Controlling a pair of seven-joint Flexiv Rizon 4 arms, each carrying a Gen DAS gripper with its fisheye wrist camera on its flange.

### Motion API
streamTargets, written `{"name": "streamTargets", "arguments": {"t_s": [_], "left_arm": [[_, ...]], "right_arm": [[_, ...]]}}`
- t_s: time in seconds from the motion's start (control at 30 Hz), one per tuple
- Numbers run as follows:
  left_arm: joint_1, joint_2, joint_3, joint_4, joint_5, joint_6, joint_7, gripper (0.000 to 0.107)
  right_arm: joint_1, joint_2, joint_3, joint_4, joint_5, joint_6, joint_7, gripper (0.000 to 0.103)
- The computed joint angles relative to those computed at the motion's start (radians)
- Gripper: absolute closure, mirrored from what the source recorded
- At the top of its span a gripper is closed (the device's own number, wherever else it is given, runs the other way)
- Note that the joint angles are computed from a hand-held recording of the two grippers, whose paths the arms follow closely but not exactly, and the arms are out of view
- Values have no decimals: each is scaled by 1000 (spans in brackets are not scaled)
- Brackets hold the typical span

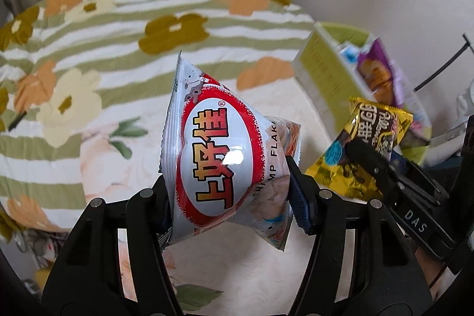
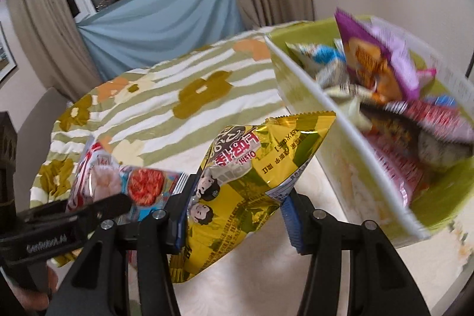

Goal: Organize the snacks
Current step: 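Carry the Oishi bag and gold bag into the box and open both tools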

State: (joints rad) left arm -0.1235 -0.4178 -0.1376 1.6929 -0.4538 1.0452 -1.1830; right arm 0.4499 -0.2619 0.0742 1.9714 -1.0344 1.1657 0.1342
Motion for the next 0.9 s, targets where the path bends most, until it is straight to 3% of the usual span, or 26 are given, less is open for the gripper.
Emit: {"name": "streamTargets", "arguments": {"t_s": [0.23,0.47,0.63,0.9], "left_arm": [[-32,53,-17,-47,-12,0,-10,49],[-117,32,-28,-140,23,30,-115,49],[-203,-39,-32,-264,86,32,-254,49],[-382,-290,24,-678,262,-121,-490,48]], "right_arm": [[-36,114,41,28,52,-12,-107,55],[-119,234,76,87,155,33,-247,55],[-195,344,86,140,341,30,-521,55],[-292,432,44,177,638,20,-927,55]]}}
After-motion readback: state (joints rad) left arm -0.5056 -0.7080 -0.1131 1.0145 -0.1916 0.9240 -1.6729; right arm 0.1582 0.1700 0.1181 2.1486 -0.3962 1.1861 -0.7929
